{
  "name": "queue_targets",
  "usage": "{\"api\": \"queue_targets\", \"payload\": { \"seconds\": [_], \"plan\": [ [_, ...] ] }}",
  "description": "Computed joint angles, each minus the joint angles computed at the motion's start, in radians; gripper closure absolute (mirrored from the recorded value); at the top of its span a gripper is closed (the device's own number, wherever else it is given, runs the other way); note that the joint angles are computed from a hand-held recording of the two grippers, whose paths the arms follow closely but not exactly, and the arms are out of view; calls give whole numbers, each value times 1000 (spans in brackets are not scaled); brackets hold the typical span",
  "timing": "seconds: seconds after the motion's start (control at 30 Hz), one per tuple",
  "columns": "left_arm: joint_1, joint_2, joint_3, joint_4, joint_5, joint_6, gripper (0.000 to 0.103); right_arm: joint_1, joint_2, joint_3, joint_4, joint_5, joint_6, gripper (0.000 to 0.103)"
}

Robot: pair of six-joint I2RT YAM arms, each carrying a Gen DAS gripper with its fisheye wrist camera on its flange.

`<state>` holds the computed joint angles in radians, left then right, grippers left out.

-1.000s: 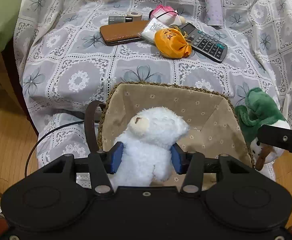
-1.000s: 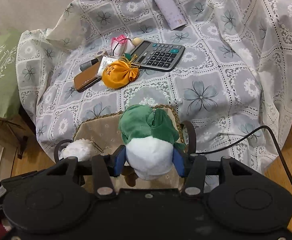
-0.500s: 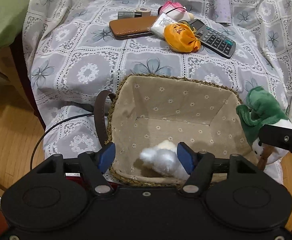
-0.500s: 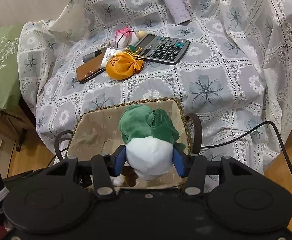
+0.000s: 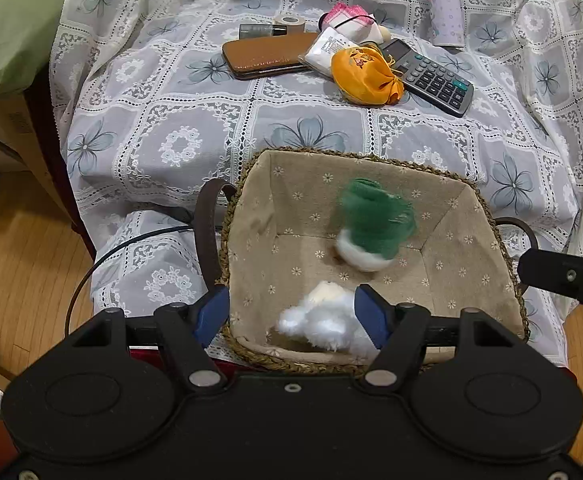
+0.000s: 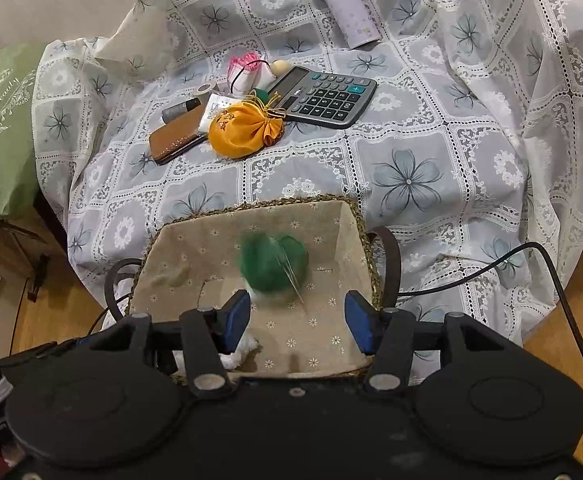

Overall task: Organize soft objects
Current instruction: 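Carry both plush toys over the basket and open both tools to drop them, then move the left tool to the white packet while the right tool reaches the yellow pouch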

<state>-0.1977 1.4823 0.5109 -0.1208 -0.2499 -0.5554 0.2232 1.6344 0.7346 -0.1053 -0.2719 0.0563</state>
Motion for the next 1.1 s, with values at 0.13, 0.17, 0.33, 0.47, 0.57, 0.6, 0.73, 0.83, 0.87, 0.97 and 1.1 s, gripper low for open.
{"api": "queue_targets", "payload": {
  "seconds": [0.13,0.17,0.33,0.47,0.57,0.6,0.73,0.83,0.87,0.97,1.1],
  "plan": [
    [-1,-1,1,-2,0,0,38,1,6,4,-5,3,-2,50],
    [-1,-2,1,-2,0,0,38,0,6,5,-6,1,-4,50],
    [-2,-1,3,-6,-2,0,38,-1,7,6,-7,1,-4,49],
    [-4,-1,5,-8,-4,-2,38,-3,11,9,-10,1,-5,49],
    [-4,-2,6,-10,-6,1,37,-5,15,12,-12,-2,-6,49],
    [-4,-3,7,-11,-7,2,37,-6,16,13,-12,-1,-6,49],
    [-6,-3,8,-14,-10,2,37,-6,23,17,-14,0,-4,48],
    [-5,-5,6,-14,-13,5,37,-6,30,23,-16,0,-4,48],
    [-5,-4,6,-13,-13,7,37,-7,33,25,-16,0,-4,48],
    [-7,-1,7,-13,-17,8,37,-7,42,30,-18,-1,-4,48],
    [-9,-1,9,-16,-26,13,37,-8,53,39,-21,-3,-8,47]
  ]
}}
